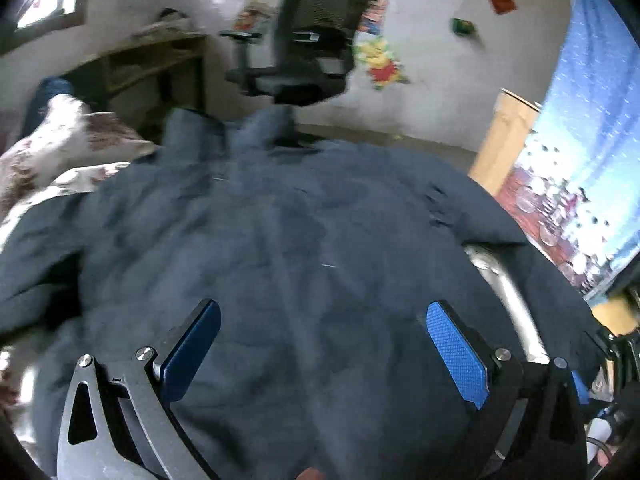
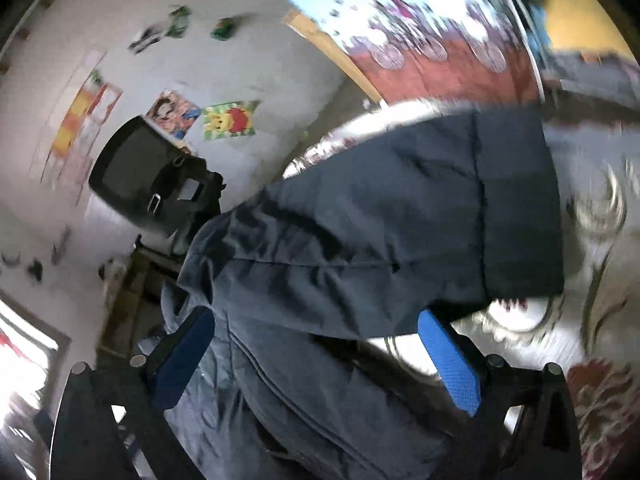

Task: Fold large clothes

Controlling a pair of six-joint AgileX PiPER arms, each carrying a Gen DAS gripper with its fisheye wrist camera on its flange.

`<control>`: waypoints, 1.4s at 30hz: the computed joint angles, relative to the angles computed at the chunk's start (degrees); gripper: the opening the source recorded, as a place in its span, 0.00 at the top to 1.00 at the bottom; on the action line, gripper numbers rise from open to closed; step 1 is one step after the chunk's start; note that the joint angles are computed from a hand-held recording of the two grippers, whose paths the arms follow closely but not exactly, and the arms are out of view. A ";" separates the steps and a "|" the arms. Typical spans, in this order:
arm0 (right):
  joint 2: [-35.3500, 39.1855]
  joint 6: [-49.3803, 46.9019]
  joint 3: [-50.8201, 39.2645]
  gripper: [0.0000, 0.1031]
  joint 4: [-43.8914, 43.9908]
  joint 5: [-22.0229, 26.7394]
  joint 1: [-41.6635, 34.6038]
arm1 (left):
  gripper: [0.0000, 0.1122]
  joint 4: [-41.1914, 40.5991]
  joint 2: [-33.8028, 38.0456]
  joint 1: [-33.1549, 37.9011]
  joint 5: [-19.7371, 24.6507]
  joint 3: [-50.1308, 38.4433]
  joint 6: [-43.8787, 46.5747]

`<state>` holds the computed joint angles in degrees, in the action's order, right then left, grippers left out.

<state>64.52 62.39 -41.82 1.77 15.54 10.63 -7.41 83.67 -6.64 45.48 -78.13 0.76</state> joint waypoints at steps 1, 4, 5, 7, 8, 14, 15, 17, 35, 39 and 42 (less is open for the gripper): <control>0.05 -2.31 0.42 0.02 3.14 -0.33 -0.21 | 0.10 1.47 0.97 -1.80 -0.62 0.04 -0.95; 0.88 -4.33 0.14 0.02 4.98 0.99 -0.16 | 0.10 6.42 3.99 -5.87 -2.96 -0.01 -4.39; 1.39 -5.10 0.05 0.02 6.06 1.33 -0.69 | 0.10 7.62 4.84 -6.41 -3.78 0.07 -5.09; 1.81 -3.50 0.50 0.02 5.50 1.07 -1.26 | 0.10 9.70 6.98 -7.32 -4.14 -0.18 -6.28; 1.65 -0.76 1.01 0.05 3.65 0.69 -1.43 | 0.10 10.31 7.91 -7.38 -4.28 -0.29 -6.60; 0.10 12.63 3.22 0.45 -4.77 0.52 -6.09 | 0.10 11.39 12.26 -6.27 -3.70 -0.84 -7.80; -0.02 13.67 3.27 0.57 -5.08 0.76 -6.85 | 0.10 11.51 12.96 -6.16 -2.94 -1.06 -7.99; 0.79 14.05 1.71 0.74 -6.20 2.32 -8.07 | 0.10 11.04 13.73 -5.64 -2.53 -1.04 -7.36; 26.31 5.36 -63.73 0.93 -61.77 38.82 38.26 | 0.10 -2.03 5.30 24.60 17.24 -18.13 7.32; 37.03 -3.74 -76.82 0.93 -56.55 38.73 43.60 | 0.10 -8.04 5.11 36.08 21.72 -22.59 13.83; 48.22 -14.62 -90.76 0.93 -48.89 41.06 46.61 | 0.10 -11.86 4.91 44.02 23.15 -23.87 19.17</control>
<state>112.75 47.77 -132.58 -47.13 56.60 57.24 -19.27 88.58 37.37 68.63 -102.00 19.93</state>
